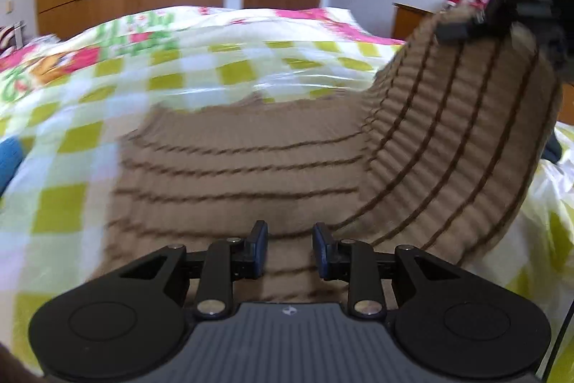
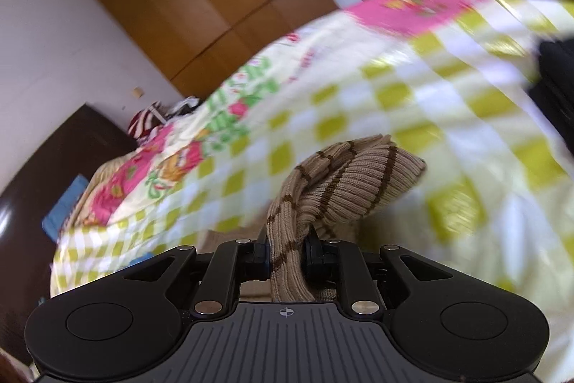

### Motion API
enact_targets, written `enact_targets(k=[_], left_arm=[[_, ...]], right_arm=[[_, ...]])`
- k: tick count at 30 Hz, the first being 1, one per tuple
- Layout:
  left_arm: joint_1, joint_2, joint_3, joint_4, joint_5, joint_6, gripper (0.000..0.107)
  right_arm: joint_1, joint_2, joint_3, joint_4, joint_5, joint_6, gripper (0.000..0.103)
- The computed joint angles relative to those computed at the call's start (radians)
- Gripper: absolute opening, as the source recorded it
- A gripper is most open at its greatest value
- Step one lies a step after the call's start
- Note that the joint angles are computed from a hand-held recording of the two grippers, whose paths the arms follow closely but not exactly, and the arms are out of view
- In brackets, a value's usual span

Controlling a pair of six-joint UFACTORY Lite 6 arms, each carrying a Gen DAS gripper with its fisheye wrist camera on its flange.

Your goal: Fold small clothes

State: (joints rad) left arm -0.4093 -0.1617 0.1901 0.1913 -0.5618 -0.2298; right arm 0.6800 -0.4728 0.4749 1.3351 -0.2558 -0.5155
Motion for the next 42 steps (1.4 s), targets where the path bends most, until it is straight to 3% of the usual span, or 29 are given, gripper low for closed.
enact_targets(k=[2,5,9,13,15,25,31,33,42], left_arm=[[0.140,0.009,-0.030,0.190,-0.042,-0.139,0.042],[0.327,0.082,-0.046,0.439,-0.159,-0.284,0.042],[0.364,0.130,-0.030,0.502,-0.198,-0.299,0.042],[0.448,0.208,-0.003,0.614,-0.258,-0.336,0.042],[0.474,0.214,-0.001,0.654,-0.268,-0.357,0.042],[0.587,0.257,0.034,0.839,-0.312,-0.469,0.042],[0.620,0.273,0.054,0.893,-0.321,-0.492,0.042],[0.680,0.290,0.071,0.967,-0.334,-0.523,0.042],[1.083,0.033,-0.074,1.290,-0.421,-0.643,0.045]], right_arm=[[0.084,0.169,0.145,0.021,-0.060,-0.041,0.017],[0.158,0.452,0.387,0.053,-0.069,-0.116,0.017],[0.243,0.796,0.706,0.320,-0.076,-0.455,0.017],[0.337,1.063,0.974,0.580,-0.203,-0.846,0.017],[0.364,1.127,1.031,0.612,-0.253,-0.915,0.017],[0.357,1.183,1.120,0.754,-0.260,-1.032,0.024],[0.367,1.136,1.119,0.817,-0.240,-1.069,0.039],[0.376,1.119,1.117,0.812,-0.241,-1.069,0.049],[0.313,1.024,1.049,0.774,-0.292,-1.023,0.050]])
